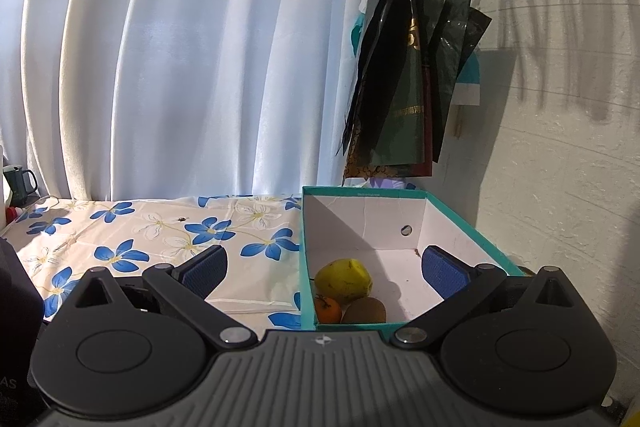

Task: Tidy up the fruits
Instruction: 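Grasp the cherry tomato beside the red apple with the left gripper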

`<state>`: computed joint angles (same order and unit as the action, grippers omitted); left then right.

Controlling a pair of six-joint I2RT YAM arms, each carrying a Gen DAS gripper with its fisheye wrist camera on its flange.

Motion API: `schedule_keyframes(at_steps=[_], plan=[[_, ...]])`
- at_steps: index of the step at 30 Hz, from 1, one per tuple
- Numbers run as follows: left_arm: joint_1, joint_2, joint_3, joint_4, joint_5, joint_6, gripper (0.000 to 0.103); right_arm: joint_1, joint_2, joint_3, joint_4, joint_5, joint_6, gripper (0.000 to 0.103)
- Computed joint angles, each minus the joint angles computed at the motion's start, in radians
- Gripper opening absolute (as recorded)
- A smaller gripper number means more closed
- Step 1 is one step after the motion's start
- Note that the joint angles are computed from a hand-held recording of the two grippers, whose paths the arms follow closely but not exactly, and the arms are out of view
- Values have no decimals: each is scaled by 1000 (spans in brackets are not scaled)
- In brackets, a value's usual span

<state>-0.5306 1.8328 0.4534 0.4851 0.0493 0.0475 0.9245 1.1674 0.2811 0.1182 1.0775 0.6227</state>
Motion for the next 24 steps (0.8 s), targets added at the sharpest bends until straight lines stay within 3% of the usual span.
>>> schedule_keyframes(at_steps=[8,15,24], plan=[[-16,-24,-7,-27,1,13,50,-21,1,-13,56,-32,-40,103],[-7,-35,10,-69,2,-3,29,-17,4,-13,65,-39,-54,103],[10,-43,43,-133,-14,-27,28,-5,15,0,58,-34,-60,103]])
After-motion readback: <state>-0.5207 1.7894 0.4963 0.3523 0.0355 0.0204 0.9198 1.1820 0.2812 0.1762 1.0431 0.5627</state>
